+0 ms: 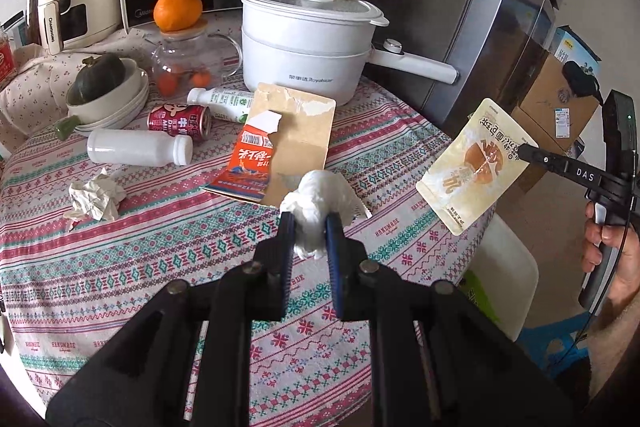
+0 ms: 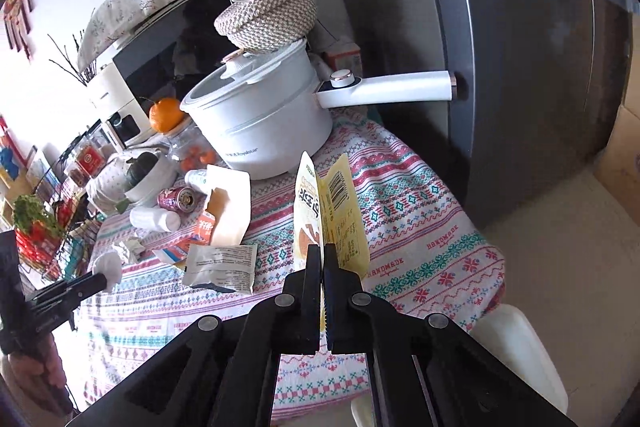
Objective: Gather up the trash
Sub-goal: 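Grasp and lift the beige bread packet with the right tool while the left tool holds the tissue, then carry tissue and bread packet over the white bin and open both tools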
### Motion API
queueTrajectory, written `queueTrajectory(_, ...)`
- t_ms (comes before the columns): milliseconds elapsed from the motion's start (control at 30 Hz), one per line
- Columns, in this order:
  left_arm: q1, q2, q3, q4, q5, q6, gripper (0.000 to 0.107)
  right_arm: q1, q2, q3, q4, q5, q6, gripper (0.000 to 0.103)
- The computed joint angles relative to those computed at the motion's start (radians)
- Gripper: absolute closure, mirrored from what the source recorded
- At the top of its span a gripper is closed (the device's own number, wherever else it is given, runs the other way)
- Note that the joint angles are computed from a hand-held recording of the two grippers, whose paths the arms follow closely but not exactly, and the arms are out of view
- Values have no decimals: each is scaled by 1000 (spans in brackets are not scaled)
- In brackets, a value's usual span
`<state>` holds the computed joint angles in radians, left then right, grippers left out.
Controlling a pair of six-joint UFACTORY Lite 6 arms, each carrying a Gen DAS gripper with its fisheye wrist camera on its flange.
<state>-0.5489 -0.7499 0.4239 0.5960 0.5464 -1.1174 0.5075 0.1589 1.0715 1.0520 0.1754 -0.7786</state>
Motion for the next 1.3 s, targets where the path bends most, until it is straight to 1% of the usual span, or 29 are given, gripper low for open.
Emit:
queueTrajectory(67,-71,34,21,59,12,-86,90,-11,-93,-67,-125,3,114,101)
queueTrajectory(200,-208,133,76,162,25,-240,90,-54,-292,-197,-362,41,332,101)
queueTrajectory(433,-396,383,230,299,21,-430,90,-193,-583,-390,-596,147,493,101)
queueTrajectory(600,-484,582,362,352,-1,-492,90,-309,-709,-496,-739,215,560,101)
queueTrajectory(700,-525,720,439,373,-31,-529,90,-341,-710,-524,-908,233,701,101)
queueTrajectory(733,-535,764,465,373,-42,-533,90,-357,-693,-527,-927,237,712,101)
queueTrajectory(833,-558,892,549,357,-75,-525,90,-357,-616,-530,-1069,231,847,101)
queueTrajectory(967,-582,1059,670,323,-89,-478,90,-355,-490,-516,-1177,209,945,101)
queueTrajectory(1133,-577,1239,823,239,-112,-375,90,-382,-383,-489,-1145,190,895,101)
queueTrajectory(1200,-570,1302,881,205,-115,-336,90,-401,-369,-482,-1089,192,831,101)
queueTrajectory(1300,-547,1377,948,166,-135,-291,89,-447,-355,-472,-938,200,675,99)
